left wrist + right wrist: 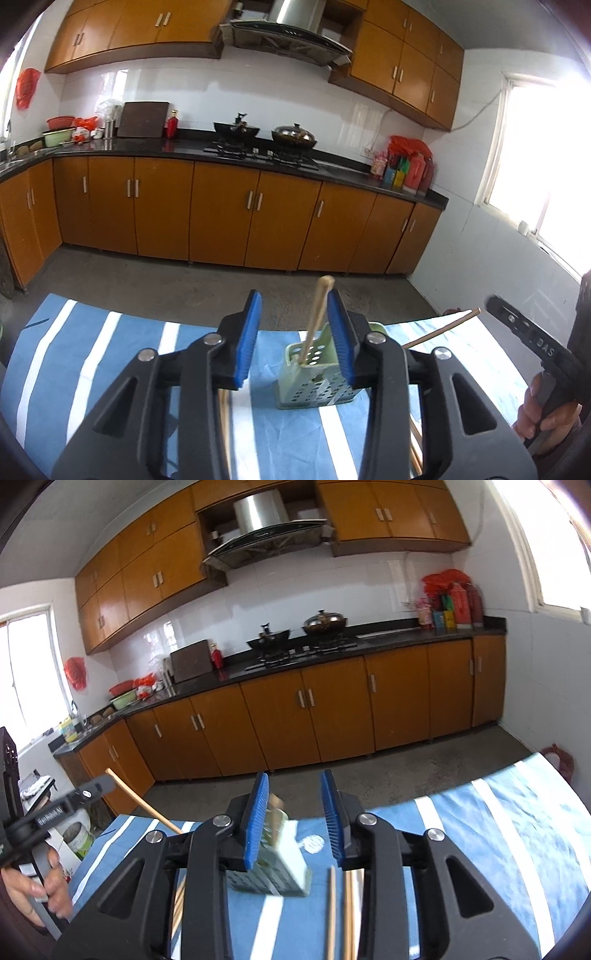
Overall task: Organize utensils
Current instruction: 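Move both open tools back down to the chopsticks on the cloth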
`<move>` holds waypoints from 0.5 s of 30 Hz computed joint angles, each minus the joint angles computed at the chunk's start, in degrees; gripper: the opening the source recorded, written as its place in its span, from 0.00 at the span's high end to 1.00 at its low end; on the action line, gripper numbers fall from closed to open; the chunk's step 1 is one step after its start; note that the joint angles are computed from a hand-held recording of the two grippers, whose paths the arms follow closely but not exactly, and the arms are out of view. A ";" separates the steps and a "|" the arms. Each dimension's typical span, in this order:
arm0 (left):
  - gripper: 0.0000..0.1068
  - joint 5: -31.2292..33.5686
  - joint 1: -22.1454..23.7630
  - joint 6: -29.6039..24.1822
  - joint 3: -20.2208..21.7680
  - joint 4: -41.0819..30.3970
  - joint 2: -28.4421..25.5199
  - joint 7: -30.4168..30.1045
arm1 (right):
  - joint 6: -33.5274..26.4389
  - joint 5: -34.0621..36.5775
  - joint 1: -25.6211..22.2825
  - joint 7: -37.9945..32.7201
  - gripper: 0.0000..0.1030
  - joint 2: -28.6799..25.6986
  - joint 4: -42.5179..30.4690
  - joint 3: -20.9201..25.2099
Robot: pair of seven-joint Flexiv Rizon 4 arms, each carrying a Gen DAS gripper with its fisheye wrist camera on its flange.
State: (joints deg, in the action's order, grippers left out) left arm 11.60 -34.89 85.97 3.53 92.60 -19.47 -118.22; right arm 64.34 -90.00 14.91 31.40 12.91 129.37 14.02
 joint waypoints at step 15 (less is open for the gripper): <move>0.62 6.03 5.85 -4.29 -1.66 19.05 4.89 -5.86 | 5.73 20.86 3.18 -7.16 0.82 -8.79 13.33 1.10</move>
State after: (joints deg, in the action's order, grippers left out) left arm 17.63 -29.04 81.68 1.87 111.65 -14.59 -124.08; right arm 70.08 -69.14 18.09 24.24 4.12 142.70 15.12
